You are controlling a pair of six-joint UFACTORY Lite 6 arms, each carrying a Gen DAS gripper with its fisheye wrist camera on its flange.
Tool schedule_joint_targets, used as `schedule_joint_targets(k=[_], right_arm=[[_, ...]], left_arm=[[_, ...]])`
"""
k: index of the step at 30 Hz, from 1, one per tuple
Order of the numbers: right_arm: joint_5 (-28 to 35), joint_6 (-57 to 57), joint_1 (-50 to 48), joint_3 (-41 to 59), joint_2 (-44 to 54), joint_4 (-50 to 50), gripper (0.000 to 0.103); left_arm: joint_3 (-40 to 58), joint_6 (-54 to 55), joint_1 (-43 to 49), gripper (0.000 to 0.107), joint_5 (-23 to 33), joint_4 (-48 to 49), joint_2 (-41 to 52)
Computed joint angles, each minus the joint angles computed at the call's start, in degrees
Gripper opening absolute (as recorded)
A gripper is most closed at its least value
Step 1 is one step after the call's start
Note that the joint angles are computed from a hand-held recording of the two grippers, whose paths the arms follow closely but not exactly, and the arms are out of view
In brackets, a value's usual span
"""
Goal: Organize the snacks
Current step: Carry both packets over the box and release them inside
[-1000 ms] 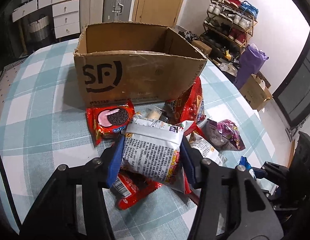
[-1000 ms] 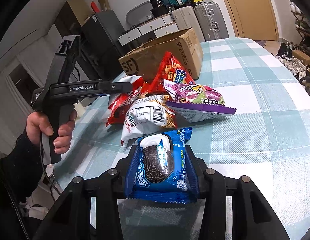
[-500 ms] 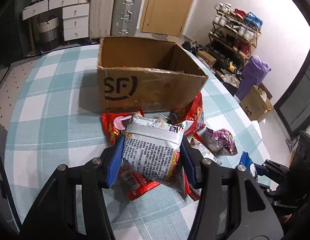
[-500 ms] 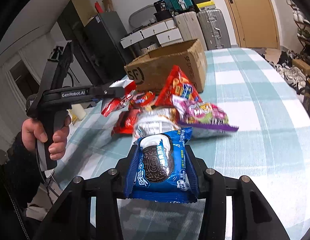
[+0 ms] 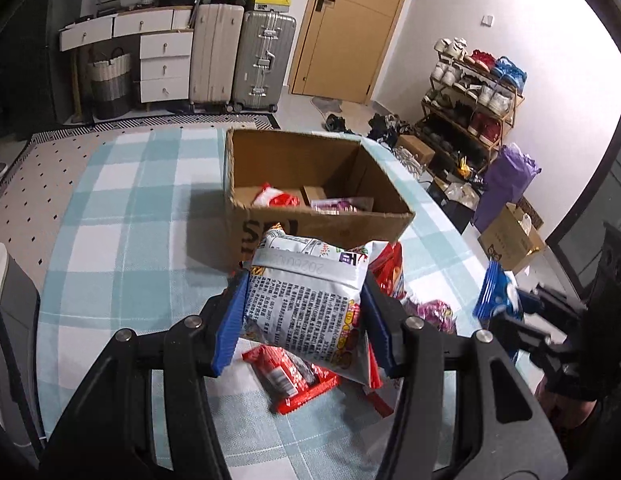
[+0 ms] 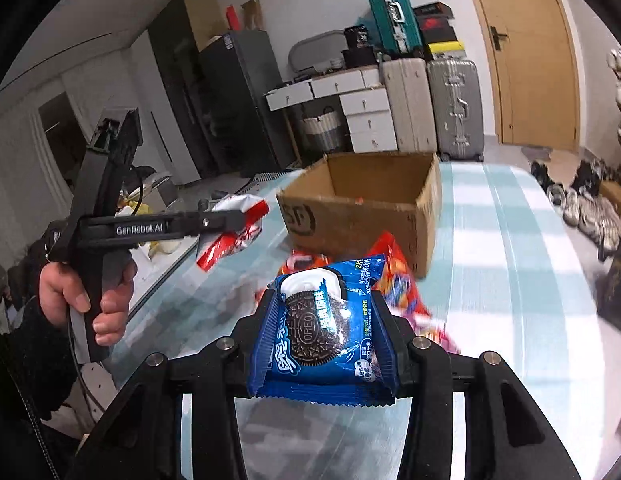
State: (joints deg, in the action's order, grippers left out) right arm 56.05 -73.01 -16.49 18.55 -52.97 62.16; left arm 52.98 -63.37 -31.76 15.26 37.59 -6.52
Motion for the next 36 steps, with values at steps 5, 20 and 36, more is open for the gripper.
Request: schedule_joint_targets(k=[5, 20, 36], right_arm=[[-5.66, 0.54, 6.63, 9.49, 8.39, 1.27, 0.045], [-16.95, 7.65, 20.29, 36.89, 34.07, -0.80, 0.045], [-22.57, 22.56, 27.88, 66.39, 63.95, -10.34, 0.045]], left_arm=[[4.66, 6.58, 0.17, 0.051, 2.56, -5.63, -0.28], [28.19, 25.27, 3.88, 0.051, 11.62, -20.27, 9.95], [73.48, 48.40, 13.22, 0.052, 24.92, -41.27, 45.25]])
